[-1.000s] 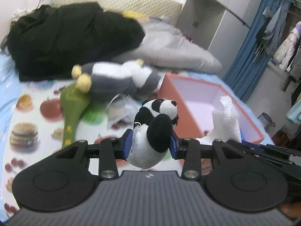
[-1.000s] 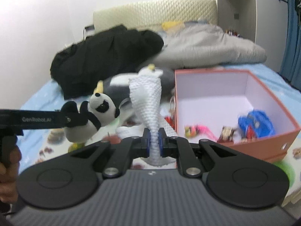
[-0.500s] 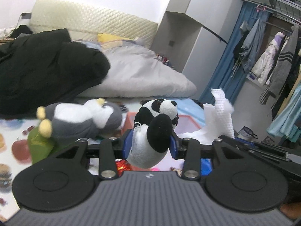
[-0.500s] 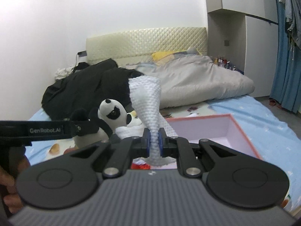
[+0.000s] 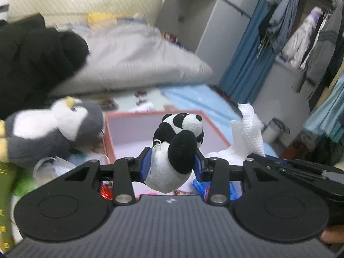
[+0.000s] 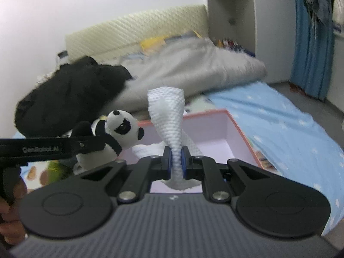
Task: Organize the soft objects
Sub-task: 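Carry the panda plush and tissue over the pink box with both tools, then open both tools to drop the panda plush and tissue into the box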
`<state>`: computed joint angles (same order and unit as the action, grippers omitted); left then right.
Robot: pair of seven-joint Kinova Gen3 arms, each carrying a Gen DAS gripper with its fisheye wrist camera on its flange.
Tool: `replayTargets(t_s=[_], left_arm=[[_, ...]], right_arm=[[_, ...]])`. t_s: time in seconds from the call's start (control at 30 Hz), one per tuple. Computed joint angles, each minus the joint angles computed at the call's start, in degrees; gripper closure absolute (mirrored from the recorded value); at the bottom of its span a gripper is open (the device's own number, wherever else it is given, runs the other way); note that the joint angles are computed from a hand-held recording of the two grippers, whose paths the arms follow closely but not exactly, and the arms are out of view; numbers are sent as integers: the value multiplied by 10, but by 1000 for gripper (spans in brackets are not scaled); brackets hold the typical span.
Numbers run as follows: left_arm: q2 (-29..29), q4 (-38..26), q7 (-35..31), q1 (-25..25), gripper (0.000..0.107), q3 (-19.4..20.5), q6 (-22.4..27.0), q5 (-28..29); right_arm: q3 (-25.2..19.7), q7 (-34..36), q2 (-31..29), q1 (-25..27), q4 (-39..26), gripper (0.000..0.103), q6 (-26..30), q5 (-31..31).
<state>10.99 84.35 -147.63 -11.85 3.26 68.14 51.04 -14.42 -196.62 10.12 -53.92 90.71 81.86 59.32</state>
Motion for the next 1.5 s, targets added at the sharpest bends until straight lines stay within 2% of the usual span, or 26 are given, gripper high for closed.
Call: replayTargets(t_s=[0.2, 0.33, 0.5, 0.63, 0.67, 0.7, 0.77, 0.97, 1.13, 1.33, 1.5], left_arm=[[57, -32, 62, 67, 61, 25, -37, -98], [88, -51, 99, 94, 61, 38, -53, -154], [115, -64, 121, 98, 62, 54, -57, -177], [119, -69, 127, 95, 61, 60, -59, -183], [117, -71, 128, 93, 61, 60, -55, -185], [116, -70, 121, 88, 61, 64, -54, -179], [105, -65, 110, 78, 59, 66, -49, -167], [62, -47, 63, 47, 56, 60, -33, -115], [15, -23, 9, 14, 55, 38, -13, -52], [-39, 6, -60, -27, 50, -12, 37, 17], [-72, 27, -115, -65, 49, -63, 96, 58]], right_arm=[[14, -20, -23, 68, 76, 90, -108, -63], [18, -34, -22, 96, 107, 90, -156, -88], [29, -27, -11, 123, 124, 88, -209, -116], [34, -20, -7, 125, 120, 87, -214, -124], [36, -17, -9, 127, 119, 80, -214, -128], [36, -21, -11, 125, 119, 67, -213, -127], [34, -37, -18, 119, 125, 58, -211, -114], [12, -77, -32, 92, 114, 60, -155, -74], [-15, -94, -34, 51, 80, 60, -71, -31], [-35, -96, -14, -12, 26, 60, 27, 21], [-37, -103, 11, -70, -13, 60, 84, 56]])
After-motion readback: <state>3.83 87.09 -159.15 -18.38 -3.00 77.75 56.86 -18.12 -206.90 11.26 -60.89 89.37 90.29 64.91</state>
